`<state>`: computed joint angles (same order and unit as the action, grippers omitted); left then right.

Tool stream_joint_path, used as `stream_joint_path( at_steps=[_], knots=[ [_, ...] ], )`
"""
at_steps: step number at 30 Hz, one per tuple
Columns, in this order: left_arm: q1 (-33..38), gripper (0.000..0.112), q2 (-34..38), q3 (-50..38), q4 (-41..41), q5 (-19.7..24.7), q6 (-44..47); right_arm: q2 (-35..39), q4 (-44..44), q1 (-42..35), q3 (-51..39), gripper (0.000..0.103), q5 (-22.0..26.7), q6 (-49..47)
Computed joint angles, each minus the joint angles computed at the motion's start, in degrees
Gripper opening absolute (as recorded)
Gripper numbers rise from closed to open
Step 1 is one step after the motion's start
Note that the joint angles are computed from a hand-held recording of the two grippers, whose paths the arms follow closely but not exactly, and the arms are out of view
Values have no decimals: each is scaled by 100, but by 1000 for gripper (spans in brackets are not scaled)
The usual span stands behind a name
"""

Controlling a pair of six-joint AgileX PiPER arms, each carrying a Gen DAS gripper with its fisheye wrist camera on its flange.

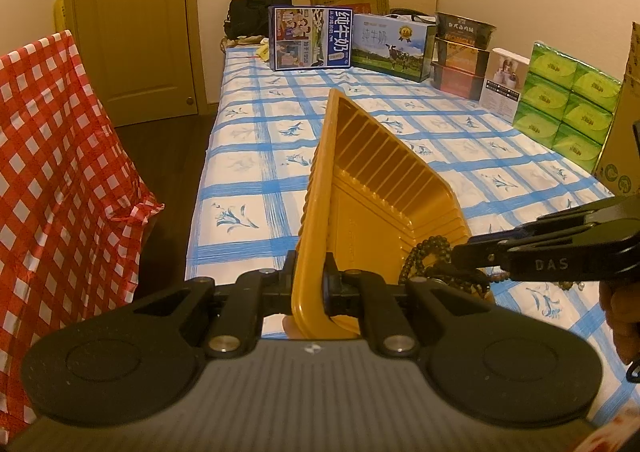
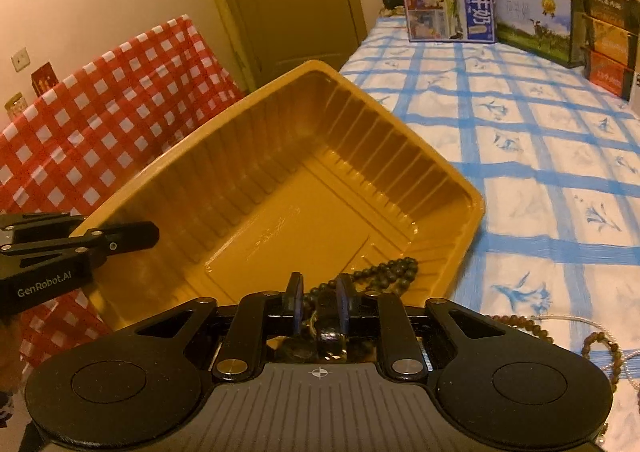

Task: Organize jewelry
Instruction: 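Release the watch into the tray and return the right gripper to the jewelry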

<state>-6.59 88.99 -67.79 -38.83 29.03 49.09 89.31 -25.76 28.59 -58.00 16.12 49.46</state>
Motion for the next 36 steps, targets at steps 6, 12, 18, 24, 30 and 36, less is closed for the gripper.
stream_joint_path(
  at_steps=[6, 12, 18, 24, 30, 36],
  knots=[
    [3, 9, -4, 0, -5, 11, -3, -588, -1364, 25, 549, 36, 111, 1471],
    [6, 9, -18, 40, -64, -22, 77, -1534, -2727, 68, 1571, 38, 723, 3081],
    [6, 9, -29, 35, -18, -13, 59, -2481, -2934, -8, 2582, 38, 1518, 3678],
    [1, 9, -39, 43, -2, -18, 54, -3249, -2569, -407, 3210, 38, 1870, 3411],
    [12, 9, -40, 17, 34, 10, 60, -3644, -2618, -703, 3593, 38, 1946, 3443],
    [15, 9, -35, 5, 46, 23, 46, -3579, -3013, -1183, 3701, 38, 1751, 3608]
  ],
)
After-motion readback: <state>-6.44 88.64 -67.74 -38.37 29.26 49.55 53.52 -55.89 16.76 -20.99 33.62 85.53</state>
